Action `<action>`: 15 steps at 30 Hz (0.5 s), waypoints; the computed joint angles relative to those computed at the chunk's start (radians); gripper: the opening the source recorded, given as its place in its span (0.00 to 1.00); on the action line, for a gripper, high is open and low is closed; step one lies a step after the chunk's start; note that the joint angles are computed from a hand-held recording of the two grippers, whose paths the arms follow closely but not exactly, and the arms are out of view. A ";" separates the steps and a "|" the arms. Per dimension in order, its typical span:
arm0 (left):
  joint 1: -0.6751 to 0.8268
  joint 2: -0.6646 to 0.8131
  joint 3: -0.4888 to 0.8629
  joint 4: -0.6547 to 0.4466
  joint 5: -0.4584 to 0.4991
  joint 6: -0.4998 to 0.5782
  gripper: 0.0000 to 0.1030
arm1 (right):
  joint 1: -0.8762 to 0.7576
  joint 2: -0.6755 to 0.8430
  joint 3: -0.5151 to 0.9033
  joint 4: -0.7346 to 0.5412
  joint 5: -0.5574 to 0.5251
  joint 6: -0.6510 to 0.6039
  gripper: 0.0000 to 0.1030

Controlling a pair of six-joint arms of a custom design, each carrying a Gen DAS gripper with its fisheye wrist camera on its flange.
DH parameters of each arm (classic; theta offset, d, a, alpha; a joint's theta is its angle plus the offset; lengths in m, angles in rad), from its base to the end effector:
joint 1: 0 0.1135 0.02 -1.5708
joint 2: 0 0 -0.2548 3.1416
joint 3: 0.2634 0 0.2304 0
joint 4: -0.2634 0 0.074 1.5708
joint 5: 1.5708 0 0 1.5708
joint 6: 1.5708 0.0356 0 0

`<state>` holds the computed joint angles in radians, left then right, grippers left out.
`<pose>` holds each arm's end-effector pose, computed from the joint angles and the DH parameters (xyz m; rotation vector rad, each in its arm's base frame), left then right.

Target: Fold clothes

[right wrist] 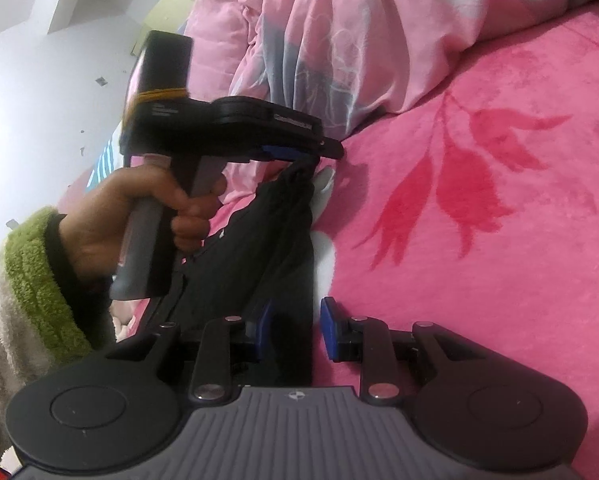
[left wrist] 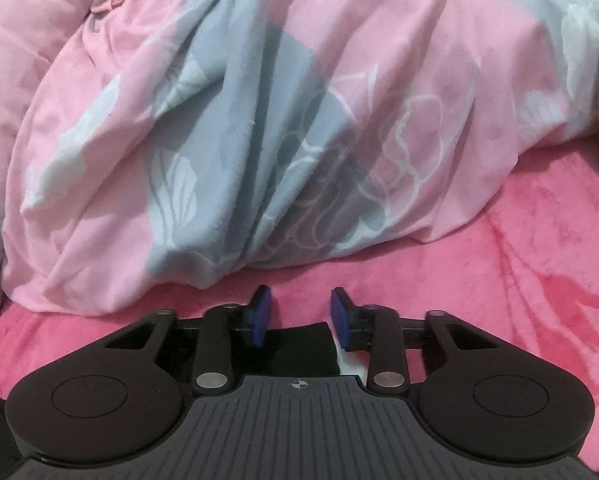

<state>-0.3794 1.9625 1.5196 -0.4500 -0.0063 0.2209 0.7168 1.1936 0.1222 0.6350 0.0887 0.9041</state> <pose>0.3834 -0.1526 0.2225 0.7261 2.3553 -0.0611 0.1412 0.1189 0.1376 0.2597 2.1195 0.9200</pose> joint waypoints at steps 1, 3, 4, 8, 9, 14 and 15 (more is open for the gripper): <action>0.005 -0.001 -0.001 -0.004 0.009 -0.010 0.11 | 0.001 0.004 0.002 0.002 0.001 0.000 0.28; 0.017 -0.010 -0.011 -0.004 0.023 -0.026 0.01 | 0.003 0.001 -0.001 0.002 0.003 0.002 0.28; 0.027 -0.020 -0.022 0.004 0.033 -0.037 0.01 | 0.003 -0.006 -0.005 0.000 0.003 0.002 0.28; 0.098 -0.075 -0.087 0.076 0.151 -0.140 0.00 | 0.005 -0.011 -0.006 -0.005 0.005 0.004 0.28; 0.118 -0.088 -0.105 0.100 0.189 -0.174 0.00 | 0.004 -0.007 -0.004 -0.003 0.005 0.003 0.28; 0.188 -0.096 -0.179 0.213 0.344 -0.334 0.00 | -0.005 0.010 0.004 0.008 -0.004 0.000 0.28; 0.197 -0.084 -0.181 0.220 0.368 -0.360 0.00 | -0.009 0.008 0.003 0.006 -0.008 -0.002 0.28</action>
<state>-0.1829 1.8786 1.3381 -0.2301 0.3619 -0.1394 0.7079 1.2016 0.1256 0.6412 0.0807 0.9025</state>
